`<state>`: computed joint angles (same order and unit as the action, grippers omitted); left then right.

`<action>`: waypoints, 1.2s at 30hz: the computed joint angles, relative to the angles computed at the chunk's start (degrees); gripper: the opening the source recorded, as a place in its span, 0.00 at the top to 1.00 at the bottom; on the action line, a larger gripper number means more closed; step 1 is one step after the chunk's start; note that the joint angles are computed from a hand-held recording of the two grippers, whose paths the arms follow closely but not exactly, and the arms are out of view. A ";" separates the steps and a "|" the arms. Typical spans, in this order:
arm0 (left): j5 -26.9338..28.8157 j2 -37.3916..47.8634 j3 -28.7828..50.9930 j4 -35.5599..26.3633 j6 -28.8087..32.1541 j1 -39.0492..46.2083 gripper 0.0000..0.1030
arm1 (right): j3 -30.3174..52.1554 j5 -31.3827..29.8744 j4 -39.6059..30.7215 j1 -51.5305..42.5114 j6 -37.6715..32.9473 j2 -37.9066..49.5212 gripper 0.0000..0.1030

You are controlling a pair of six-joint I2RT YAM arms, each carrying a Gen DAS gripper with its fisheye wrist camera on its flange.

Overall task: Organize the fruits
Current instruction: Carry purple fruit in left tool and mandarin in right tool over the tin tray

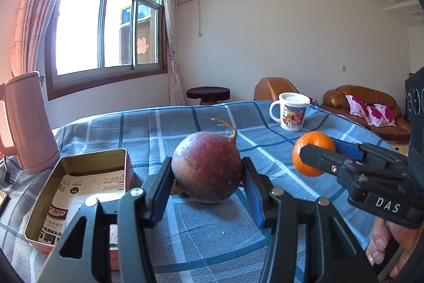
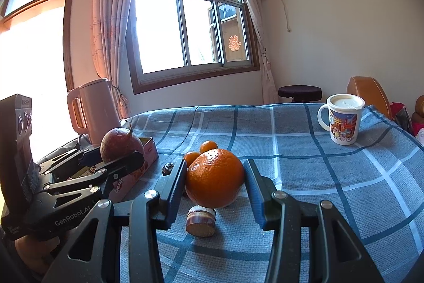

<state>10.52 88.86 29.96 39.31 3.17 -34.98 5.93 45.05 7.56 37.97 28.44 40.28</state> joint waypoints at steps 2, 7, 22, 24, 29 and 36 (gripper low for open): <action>0.35 -0.27 0.09 -0.77 -0.17 0.77 0.49 | 0.26 -0.46 0.50 -0.30 -0.03 0.96 0.55; 1.28 -1.08 0.52 -2.48 -0.47 3.08 0.49 | 0.94 -3.70 2.43 -2.68 -0.58 3.34 0.55; 2.77 -0.51 3.11 -6.93 1.66 9.23 0.49 | 9.68 -11.40 9.86 -5.86 -5.76 19.38 0.55; 2.93 -0.30 3.44 -7.46 1.80 9.99 0.49 | 11.38 -12.66 10.37 -6.26 -6.12 21.84 0.55; 2.47 0.73 4.69 -9.12 2.27 11.80 0.49 | 16.22 -14.40 10.49 -5.93 -7.37 27.45 0.55; 3.01 3.46 7.59 -11.73 2.22 14.99 0.49 | 22.70 -16.03 10.52 -5.41 -9.21 35.11 0.55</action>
<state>13.53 92.32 37.55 27.58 5.39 -19.99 28.64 29.02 18.08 32.56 19.23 75.40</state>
